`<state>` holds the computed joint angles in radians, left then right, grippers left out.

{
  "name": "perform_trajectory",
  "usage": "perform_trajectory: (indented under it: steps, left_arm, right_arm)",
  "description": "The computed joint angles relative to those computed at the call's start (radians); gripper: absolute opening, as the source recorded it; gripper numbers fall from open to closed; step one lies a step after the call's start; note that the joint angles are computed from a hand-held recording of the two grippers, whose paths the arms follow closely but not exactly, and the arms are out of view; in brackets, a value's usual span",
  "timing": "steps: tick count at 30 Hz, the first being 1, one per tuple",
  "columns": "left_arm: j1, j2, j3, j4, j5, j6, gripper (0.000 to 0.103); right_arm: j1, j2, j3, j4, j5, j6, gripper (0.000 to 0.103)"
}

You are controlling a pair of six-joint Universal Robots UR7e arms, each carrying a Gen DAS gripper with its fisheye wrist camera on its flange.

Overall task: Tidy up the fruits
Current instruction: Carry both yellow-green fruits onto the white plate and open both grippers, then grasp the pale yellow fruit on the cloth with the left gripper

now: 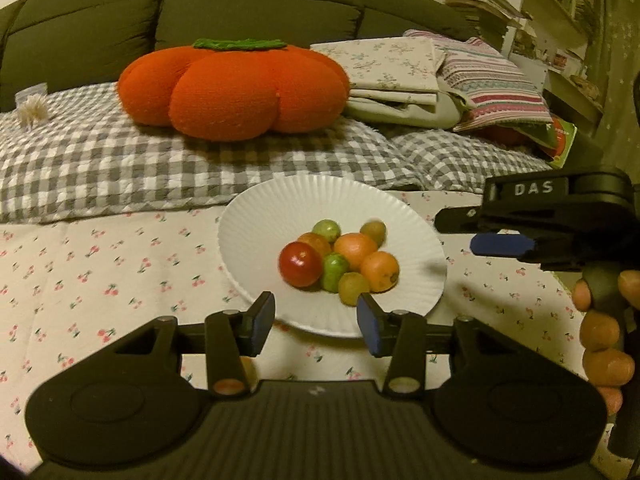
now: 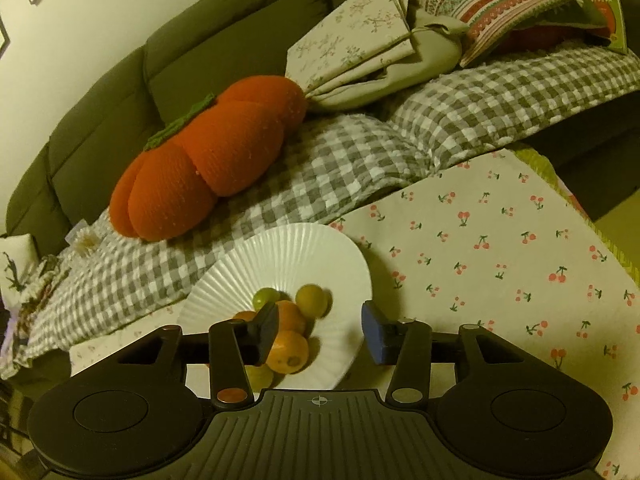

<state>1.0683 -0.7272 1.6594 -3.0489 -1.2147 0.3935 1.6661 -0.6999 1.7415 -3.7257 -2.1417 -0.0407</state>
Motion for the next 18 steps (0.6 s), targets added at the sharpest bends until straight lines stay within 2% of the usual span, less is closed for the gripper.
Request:
perform_trajectory:
  steps: [5,10,18]
  left_arm:
    - [0.005,-0.03,0.009,0.033,0.034,-0.032,0.045]
    - [0.012,-0.069,0.019,0.077,0.078,-0.062,0.045]
    - [0.013,-0.103,0.028,0.158,0.107,-0.116,0.045]
  right_arm:
    - [0.007,-0.008,0.012,0.008,0.012,0.023,0.053]
    - [0.017,-0.014,0.026,0.013,0.029,0.027,0.054]
    - [0.035,-0.028,0.058,0.016,0.06,0.027,0.055]
